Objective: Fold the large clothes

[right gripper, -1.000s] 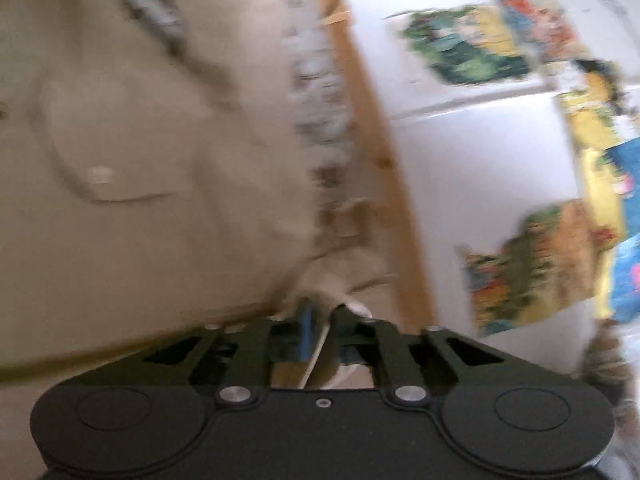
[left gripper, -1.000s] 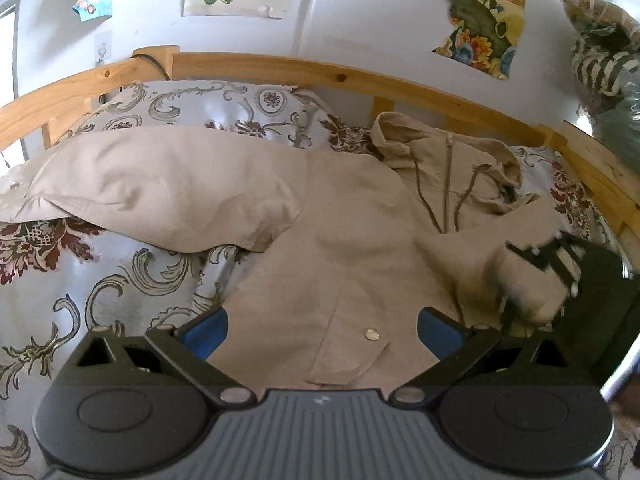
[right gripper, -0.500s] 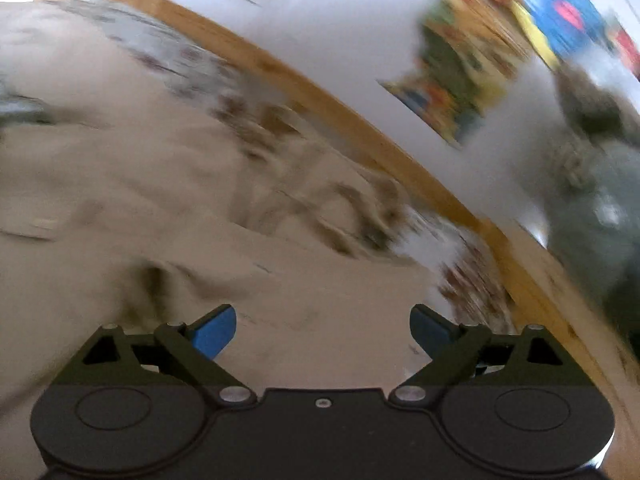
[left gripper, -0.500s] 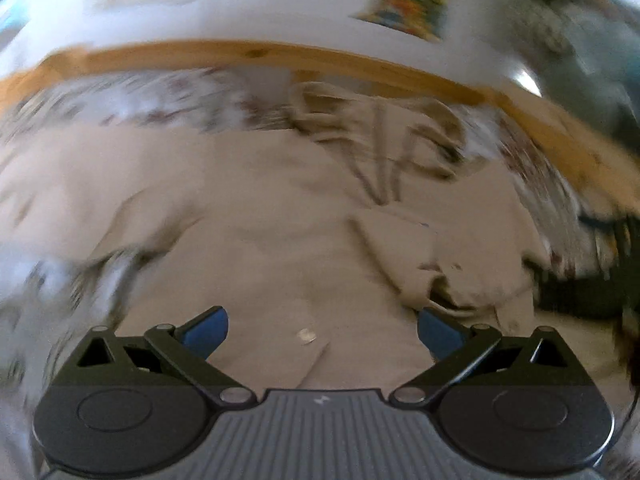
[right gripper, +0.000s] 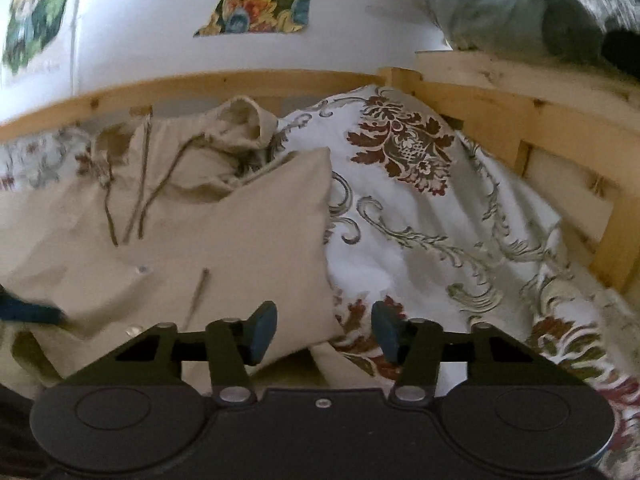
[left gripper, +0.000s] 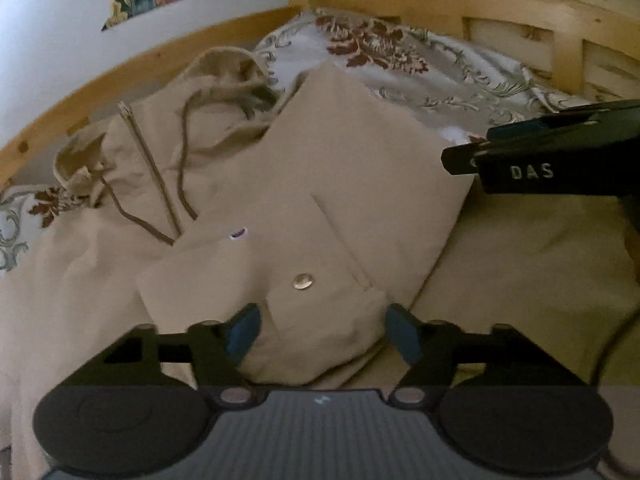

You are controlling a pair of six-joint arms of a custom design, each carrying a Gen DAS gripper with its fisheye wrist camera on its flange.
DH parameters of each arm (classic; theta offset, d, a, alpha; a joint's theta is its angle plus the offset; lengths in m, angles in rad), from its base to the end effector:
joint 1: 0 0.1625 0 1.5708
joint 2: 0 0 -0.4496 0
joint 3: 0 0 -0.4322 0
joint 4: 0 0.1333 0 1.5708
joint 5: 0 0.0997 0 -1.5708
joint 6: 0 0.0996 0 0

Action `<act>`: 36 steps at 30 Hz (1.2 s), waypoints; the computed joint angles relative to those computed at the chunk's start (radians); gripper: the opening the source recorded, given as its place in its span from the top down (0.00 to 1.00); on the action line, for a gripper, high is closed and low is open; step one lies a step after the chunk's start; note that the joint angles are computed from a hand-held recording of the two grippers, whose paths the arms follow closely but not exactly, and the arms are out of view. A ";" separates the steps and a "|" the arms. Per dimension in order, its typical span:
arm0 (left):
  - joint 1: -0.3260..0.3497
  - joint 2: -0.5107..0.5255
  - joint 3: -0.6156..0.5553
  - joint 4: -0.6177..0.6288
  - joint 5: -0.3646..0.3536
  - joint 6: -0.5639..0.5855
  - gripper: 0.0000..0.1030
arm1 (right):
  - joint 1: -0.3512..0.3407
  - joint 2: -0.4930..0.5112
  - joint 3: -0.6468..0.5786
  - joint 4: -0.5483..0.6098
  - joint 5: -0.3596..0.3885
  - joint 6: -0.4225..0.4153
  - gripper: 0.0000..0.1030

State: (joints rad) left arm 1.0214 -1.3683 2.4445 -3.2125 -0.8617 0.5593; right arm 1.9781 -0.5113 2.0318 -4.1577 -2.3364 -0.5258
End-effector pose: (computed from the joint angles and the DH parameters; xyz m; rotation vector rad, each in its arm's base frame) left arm -0.0505 -0.4619 0.2121 1.0222 2.1312 -0.6785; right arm 0.2669 -0.4565 0.0034 0.4918 -2.0703 1.1704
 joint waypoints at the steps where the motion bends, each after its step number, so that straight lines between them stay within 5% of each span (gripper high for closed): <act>1: 0.003 0.008 0.000 -0.014 -0.002 -0.005 0.50 | -0.003 -0.003 0.007 0.005 0.015 0.010 0.55; 4: 0.005 -0.004 0.004 -0.025 0.014 -0.061 0.90 | -0.004 0.004 0.000 0.015 0.019 -0.009 0.65; 9: 0.025 -0.075 0.033 -0.185 0.004 -0.120 1.00 | -0.010 -0.001 0.005 0.036 0.031 0.011 0.83; 12: 0.024 -0.145 0.058 -0.267 0.070 -0.123 1.00 | -0.007 -0.005 0.008 0.032 0.034 0.012 0.85; 16: 0.051 -0.265 0.036 -0.056 0.197 -0.256 1.00 | -0.003 -0.004 0.002 0.060 0.014 0.022 0.82; 19: 0.073 -0.321 0.031 0.042 0.165 -0.313 0.93 | 0.006 -0.008 -0.002 0.086 -0.001 0.042 0.77; 23: 0.047 -0.316 0.044 0.055 0.096 -0.235 0.35 | 0.022 -0.002 -0.010 0.075 -0.012 0.026 0.65; 25: 0.027 -0.291 0.050 0.040 0.040 -0.165 0.32 | 0.024 0.001 -0.012 0.066 -0.015 0.011 0.48; 31: -0.022 -0.095 0.031 -0.026 0.063 0.088 0.28 | 0.009 -0.012 -0.010 0.085 -0.013 0.050 0.37; 33: -0.036 0.004 0.028 -0.116 0.116 0.214 0.40 | 0.002 -0.018 -0.007 0.089 -0.013 0.066 0.37; 35: -0.044 0.104 0.034 -0.273 0.174 0.370 0.93 | -0.002 -0.022 -0.005 0.090 -0.016 0.083 0.37; 36: -0.042 0.153 0.034 -0.368 0.196 0.456 0.99 | -0.006 -0.025 -0.003 0.088 -0.013 0.090 0.37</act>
